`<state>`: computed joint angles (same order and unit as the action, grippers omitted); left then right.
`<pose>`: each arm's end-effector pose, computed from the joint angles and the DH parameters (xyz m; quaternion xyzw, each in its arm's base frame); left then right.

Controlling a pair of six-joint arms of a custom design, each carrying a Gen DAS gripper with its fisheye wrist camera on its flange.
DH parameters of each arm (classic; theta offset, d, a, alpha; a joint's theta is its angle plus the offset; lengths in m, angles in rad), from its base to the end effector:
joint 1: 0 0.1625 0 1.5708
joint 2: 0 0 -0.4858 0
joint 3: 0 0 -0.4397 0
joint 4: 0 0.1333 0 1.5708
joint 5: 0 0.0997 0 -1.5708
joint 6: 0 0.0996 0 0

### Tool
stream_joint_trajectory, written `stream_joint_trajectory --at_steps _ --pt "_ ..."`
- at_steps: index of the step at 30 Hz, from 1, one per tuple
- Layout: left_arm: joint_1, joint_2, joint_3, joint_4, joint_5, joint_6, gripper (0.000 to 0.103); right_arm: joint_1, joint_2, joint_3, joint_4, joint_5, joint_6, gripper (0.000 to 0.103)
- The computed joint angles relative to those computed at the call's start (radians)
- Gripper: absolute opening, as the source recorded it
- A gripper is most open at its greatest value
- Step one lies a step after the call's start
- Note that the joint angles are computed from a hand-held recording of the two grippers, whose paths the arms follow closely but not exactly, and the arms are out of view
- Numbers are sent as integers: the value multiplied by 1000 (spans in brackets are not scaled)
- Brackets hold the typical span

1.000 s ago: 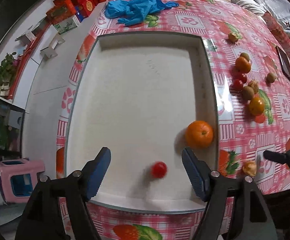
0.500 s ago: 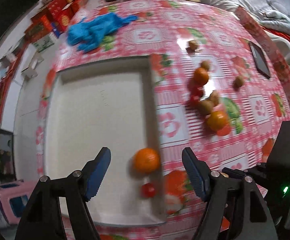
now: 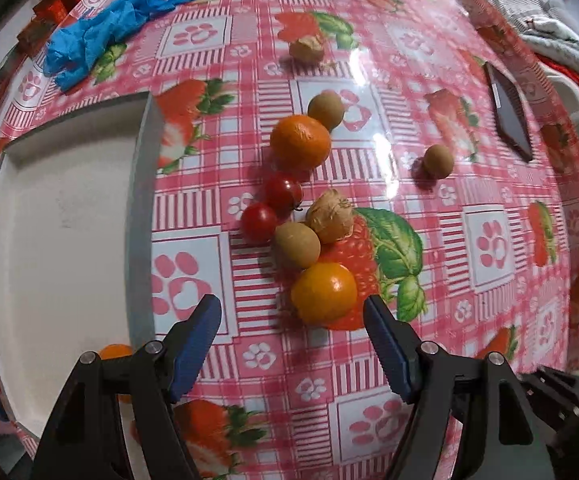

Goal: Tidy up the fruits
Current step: 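Grasp the tan nut with the right tool while the left tool grasps a mandarin, then lower the nut and mandarin into the white tray and open both tools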

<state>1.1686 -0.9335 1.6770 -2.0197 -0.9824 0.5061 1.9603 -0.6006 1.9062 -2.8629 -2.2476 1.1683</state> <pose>-0.0942 -0.7033 0.1471 0.4535 0.8320 0.1552 0.2791 0.2990 -0.5417 -0.0663 -0.3560 -0.8735 0.2287 0.2407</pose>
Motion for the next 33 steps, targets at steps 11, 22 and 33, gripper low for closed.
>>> stream_joint_trajectory --at_steps 11,22,33 --pt "-1 5 45 -59 50 -21 50 19 -38 112 -89 -4 48 24" --pt "-9 -30 34 -14 -3 -7 38 17 -50 118 -86 -11 48 24" --pt "23 -74 -97 8 -37 -16 38 19 -36 19 -53 -14 -67 24"
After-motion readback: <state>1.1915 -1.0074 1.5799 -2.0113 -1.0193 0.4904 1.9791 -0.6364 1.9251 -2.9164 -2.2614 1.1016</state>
